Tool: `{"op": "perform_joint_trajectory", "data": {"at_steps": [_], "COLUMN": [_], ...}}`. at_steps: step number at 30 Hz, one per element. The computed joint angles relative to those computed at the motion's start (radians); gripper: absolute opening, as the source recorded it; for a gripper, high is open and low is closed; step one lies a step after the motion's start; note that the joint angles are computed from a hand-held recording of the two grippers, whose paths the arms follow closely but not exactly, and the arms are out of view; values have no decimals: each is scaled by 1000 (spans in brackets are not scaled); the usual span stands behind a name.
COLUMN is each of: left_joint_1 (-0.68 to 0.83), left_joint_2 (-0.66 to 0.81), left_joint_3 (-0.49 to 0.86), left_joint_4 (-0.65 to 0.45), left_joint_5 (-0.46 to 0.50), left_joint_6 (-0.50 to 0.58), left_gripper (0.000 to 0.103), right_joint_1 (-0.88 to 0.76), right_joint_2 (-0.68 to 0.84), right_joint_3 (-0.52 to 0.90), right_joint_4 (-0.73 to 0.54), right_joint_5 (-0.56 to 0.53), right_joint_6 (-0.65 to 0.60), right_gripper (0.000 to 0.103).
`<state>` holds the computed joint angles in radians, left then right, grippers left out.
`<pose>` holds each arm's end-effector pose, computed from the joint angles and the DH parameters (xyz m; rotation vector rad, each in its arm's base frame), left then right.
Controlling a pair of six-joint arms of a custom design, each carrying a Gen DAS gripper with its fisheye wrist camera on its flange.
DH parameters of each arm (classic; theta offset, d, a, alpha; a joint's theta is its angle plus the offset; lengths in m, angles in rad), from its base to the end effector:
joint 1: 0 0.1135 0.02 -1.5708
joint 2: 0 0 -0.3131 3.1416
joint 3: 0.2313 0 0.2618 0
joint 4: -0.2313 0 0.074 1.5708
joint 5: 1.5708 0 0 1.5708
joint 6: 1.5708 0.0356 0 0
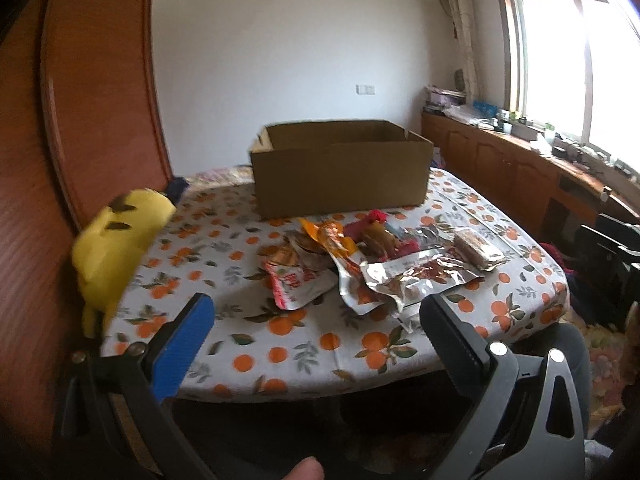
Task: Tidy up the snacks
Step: 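Grasp the orange snack bag with the left tool while the right tool grasps the clear grain-bar tray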
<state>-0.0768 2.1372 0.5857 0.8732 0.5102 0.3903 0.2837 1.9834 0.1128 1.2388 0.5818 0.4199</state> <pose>0.3324 -0.0430 0.0582 0.7621 2.0391 -0.3951 0.2084 0.0404 0.0779 0.4547 2.0444 -0.2200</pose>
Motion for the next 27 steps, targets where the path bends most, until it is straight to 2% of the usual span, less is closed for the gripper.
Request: {"op": "perform_joint_trajectory", "data": {"at_steps": [3,9,12,15,24,27], "left_joint_1": [-28,-78,-101,-116,-186,-216], "left_joint_2": [48,126,159,190,305,338], "left_joint_3": [88,250,339,426,696,746], "left_joint_4": [-73,-208,-297,-387,-618,-645], "left_joint_5": [-2,12,17,14,-86,-156], "left_joint_6": [-9,-44,-59,-78,-123,-128], "left_gripper": [103,100,95,86,83,83], "right_joint_1": [-105,-231,-295,-347,-448,-466], "right_joint_2": [51,161,206,239,335,350], "right_joint_3": [38,146,199,255,402,436], "right_joint_4": [26,-3,-34,-83,-204,-233], "right_joint_5": [-137,-270,-349,-417,-542,-560], "right_joint_6": [-61,-170,-204,-227,-255,-264], "right_gripper": [103,102,102,101,97,96]}}
